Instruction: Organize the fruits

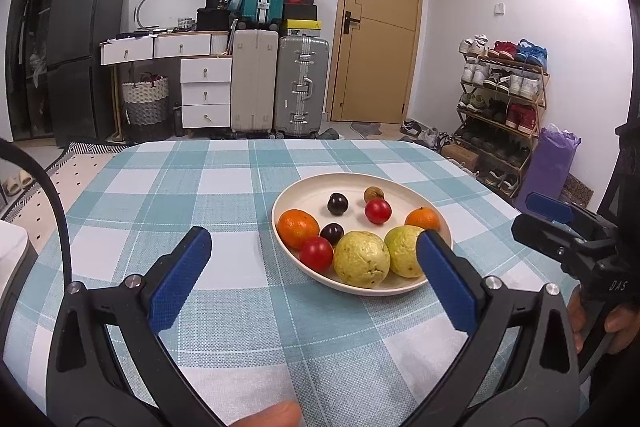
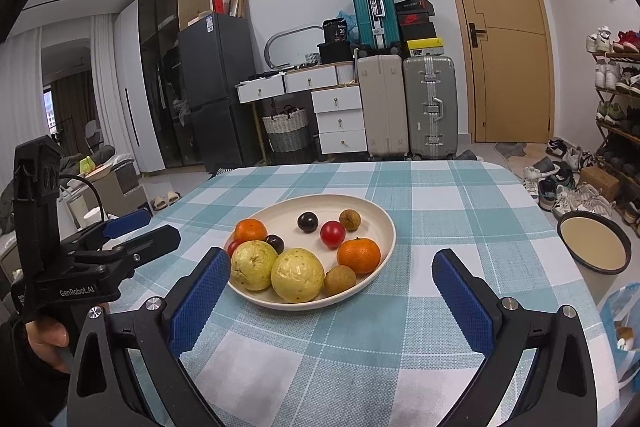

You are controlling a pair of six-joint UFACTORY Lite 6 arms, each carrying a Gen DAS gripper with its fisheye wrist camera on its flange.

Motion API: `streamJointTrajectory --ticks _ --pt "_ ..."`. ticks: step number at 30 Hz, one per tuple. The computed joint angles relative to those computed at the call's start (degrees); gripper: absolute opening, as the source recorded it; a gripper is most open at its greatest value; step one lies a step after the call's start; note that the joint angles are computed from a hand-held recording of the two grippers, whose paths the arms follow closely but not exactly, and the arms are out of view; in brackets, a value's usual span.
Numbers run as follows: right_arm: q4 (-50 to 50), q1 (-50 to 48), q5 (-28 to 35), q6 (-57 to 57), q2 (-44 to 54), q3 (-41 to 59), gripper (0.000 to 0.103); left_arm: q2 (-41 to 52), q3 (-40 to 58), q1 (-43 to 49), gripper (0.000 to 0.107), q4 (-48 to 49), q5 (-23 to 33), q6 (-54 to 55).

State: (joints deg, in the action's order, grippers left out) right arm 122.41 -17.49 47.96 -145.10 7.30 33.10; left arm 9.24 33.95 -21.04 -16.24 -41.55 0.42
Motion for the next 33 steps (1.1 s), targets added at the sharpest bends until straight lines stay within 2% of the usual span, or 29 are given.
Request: streamJointTrajectory --ticks 12,33 --pt "1.1 0.9 0.2 -2.3 -1.8 -1.7 0.103 1.8 1.8 2.0 0.102 4.2 0.9 -3.0" --pt "0.8 1.0 0.1 -2.1 -1.2 -1.2 0.103 1.3 0.8 1.5 0.102 3.4 -0.6 -3.2"
